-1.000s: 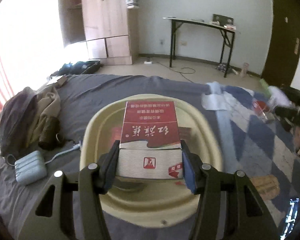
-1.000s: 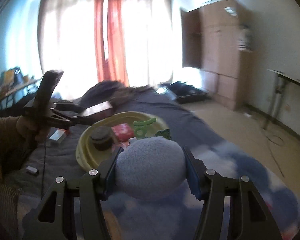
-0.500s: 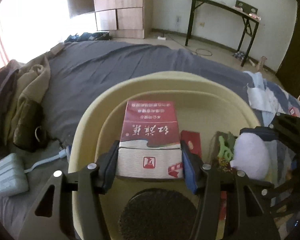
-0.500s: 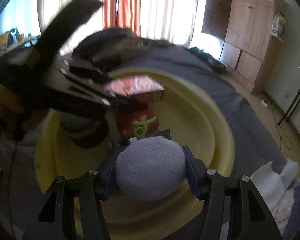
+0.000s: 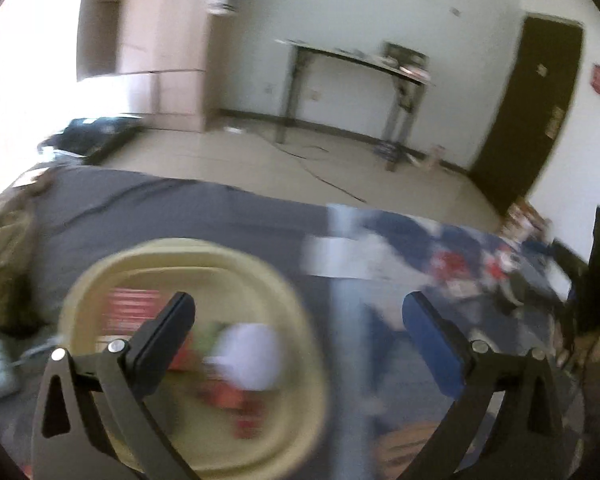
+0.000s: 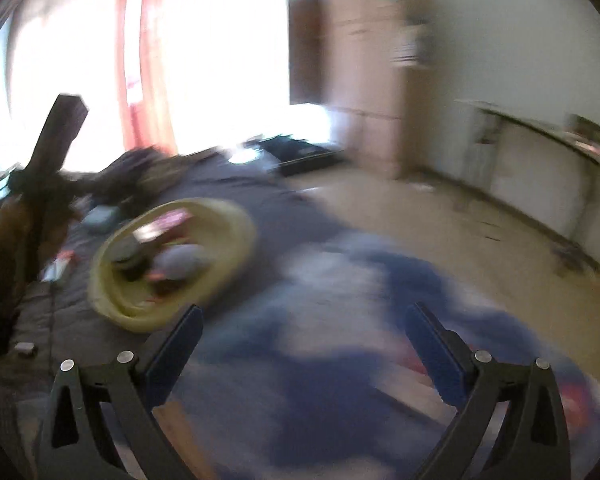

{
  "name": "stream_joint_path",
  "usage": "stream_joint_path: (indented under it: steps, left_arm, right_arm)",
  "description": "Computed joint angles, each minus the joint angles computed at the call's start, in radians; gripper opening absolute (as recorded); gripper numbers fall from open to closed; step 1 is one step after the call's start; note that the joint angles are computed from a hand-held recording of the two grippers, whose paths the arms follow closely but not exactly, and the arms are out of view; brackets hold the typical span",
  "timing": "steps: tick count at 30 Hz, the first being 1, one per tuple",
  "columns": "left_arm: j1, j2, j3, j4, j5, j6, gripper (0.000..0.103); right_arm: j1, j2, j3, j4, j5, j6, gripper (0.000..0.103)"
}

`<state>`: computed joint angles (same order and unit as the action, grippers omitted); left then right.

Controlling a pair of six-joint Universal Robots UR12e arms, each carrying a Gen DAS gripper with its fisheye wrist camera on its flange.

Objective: Organize rigid objects
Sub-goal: 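Drop the box and ball into the basin and return both grippers to the rug, then grasp the red Hongqiqu box with the left gripper while the right gripper grasps the white jar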

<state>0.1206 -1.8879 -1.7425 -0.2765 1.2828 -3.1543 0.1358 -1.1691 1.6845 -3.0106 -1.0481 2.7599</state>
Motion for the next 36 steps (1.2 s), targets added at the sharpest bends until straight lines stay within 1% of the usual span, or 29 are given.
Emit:
stream_joint_path:
  steps: [1, 2, 3, 4, 5, 6, 7, 8, 9, 10, 11, 12, 13, 15, 17, 19, 20, 22, 23, 25, 26, 27, 28, 29, 30, 31, 32, 33, 36]
  left_arm:
    - [-0.015, -0.010, 0.014, -0.016, -0.015, -0.001, 0.103]
    - [-0.041, -0.030, 0.044, -0.047, -0.039, -0.005, 0.103]
    - [-0.058, -0.043, 0.061, -0.067, -0.049, -0.007, 0.103]
    - [-0.083, -0.068, 0.099, -0.122, -0.062, 0.000, 0.103]
    - [-0.106, -0.092, 0.137, -0.174, -0.059, 0.002, 0.103]
    - [-0.121, -0.109, 0.163, -0.199, -0.053, -0.007, 0.103]
    - [-0.140, -0.131, 0.193, -0.223, -0.044, -0.019, 0.103]
    - [-0.159, -0.154, 0.225, -0.245, -0.034, -0.027, 0.103]
    - [-0.175, -0.174, 0.251, -0.261, -0.015, -0.027, 0.103]
    - [-0.193, -0.190, 0.271, -0.271, 0.004, -0.027, 0.103]
    - [-0.207, -0.209, 0.292, -0.275, 0.015, -0.023, 0.103]
    - [-0.223, -0.228, 0.311, -0.276, 0.033, -0.017, 0.103]
    - [-0.233, -0.242, 0.325, -0.277, 0.050, -0.008, 0.103]
    - [-0.261, -0.276, 0.362, -0.301, 0.104, 0.018, 0.103]
    - [-0.278, -0.301, 0.387, -0.326, 0.139, 0.032, 0.103]
    - [-0.283, -0.316, 0.401, -0.333, 0.153, 0.032, 0.103]
    - [-0.283, -0.323, 0.404, -0.325, 0.165, 0.022, 0.103]
    - [-0.281, -0.336, 0.414, -0.321, 0.177, 0.000, 0.103]
    - [-0.278, -0.346, 0.424, -0.334, 0.181, -0.010, 0.103]
    - [-0.272, -0.357, 0.436, -0.355, 0.169, -0.016, 0.102]
    - [-0.266, -0.364, 0.440, -0.352, 0.155, -0.009, 0.100]
    - [-0.265, -0.367, 0.439, -0.336, 0.151, 0.005, 0.092]
    - [-0.264, -0.370, 0.439, -0.325, 0.152, 0.020, 0.089]
    - [-0.262, -0.370, 0.436, -0.315, 0.147, 0.037, 0.081]
    - [-0.261, -0.367, 0.432, -0.305, 0.145, 0.050, 0.070]
    - [-0.259, -0.362, 0.425, -0.299, 0.143, 0.066, 0.064]
    - [-0.257, -0.357, 0.419, -0.296, 0.134, 0.082, 0.063]
    - [-0.255, -0.356, 0.415, -0.294, 0.127, 0.085, 0.061]
    - [-0.250, -0.341, 0.392, -0.277, 0.117, 0.100, 0.060]
  right_arm:
    - [-0.023, -0.016, 0.023, -0.038, -0.045, 0.032, 0.103]
    - [-0.050, -0.030, 0.045, -0.076, -0.090, 0.073, 0.103]
    - [-0.084, -0.038, 0.066, -0.124, -0.142, 0.139, 0.103]
    - [-0.099, -0.040, 0.074, -0.143, -0.167, 0.169, 0.103]
    - [-0.119, -0.036, 0.078, -0.150, -0.219, 0.223, 0.103]
    - [-0.126, -0.031, 0.075, -0.135, -0.252, 0.256, 0.103]
    - [-0.133, -0.025, 0.068, -0.108, -0.266, 0.284, 0.103]
    - [-0.140, -0.015, 0.055, -0.063, -0.261, 0.304, 0.103]
    - [-0.144, -0.004, 0.041, -0.027, -0.249, 0.332, 0.103]
    - [-0.150, 0.007, 0.034, -0.010, -0.223, 0.369, 0.103]
    - [-0.154, 0.019, 0.023, 0.004, -0.197, 0.384, 0.103]
    - [-0.147, 0.030, 0.013, 0.011, -0.197, 0.361, 0.103]
    - [-0.140, 0.042, 0.002, 0.006, -0.216, 0.328, 0.103]
    - [-0.122, 0.060, -0.020, -0.006, -0.274, 0.273, 0.103]
    - [-0.110, 0.079, -0.041, 0.003, -0.303, 0.251, 0.102]
    - [-0.091, 0.097, -0.067, 0.029, -0.357, 0.212, 0.101]
    - [-0.079, 0.108, -0.072, 0.027, -0.375, 0.196, 0.100]
    - [-0.068, 0.124, -0.088, 0.045, -0.396, 0.185, 0.097]
    - [-0.066, 0.126, -0.096, 0.065, -0.399, 0.183, 0.095]
    - [-0.064, 0.135, -0.108, 0.076, -0.397, 0.184, 0.089]
    - [-0.063, 0.141, -0.112, 0.066, -0.399, 0.187, 0.086]
    - [-0.065, 0.140, -0.109, 0.059, -0.395, 0.189, 0.078]
    - [-0.067, 0.141, -0.109, 0.051, -0.383, 0.193, 0.070]
    - [-0.070, 0.141, -0.108, 0.054, -0.365, 0.195, 0.068]
    - [-0.072, 0.143, -0.108, 0.057, -0.354, 0.195, 0.067]
    - [-0.074, 0.142, -0.106, 0.053, -0.349, 0.193, 0.065]
    - [-0.078, 0.140, -0.101, 0.043, -0.340, 0.189, 0.060]
    - [-0.081, 0.140, -0.098, 0.034, -0.332, 0.188, 0.051]
    - [-0.092, 0.136, -0.087, 0.014, -0.306, 0.199, 0.051]
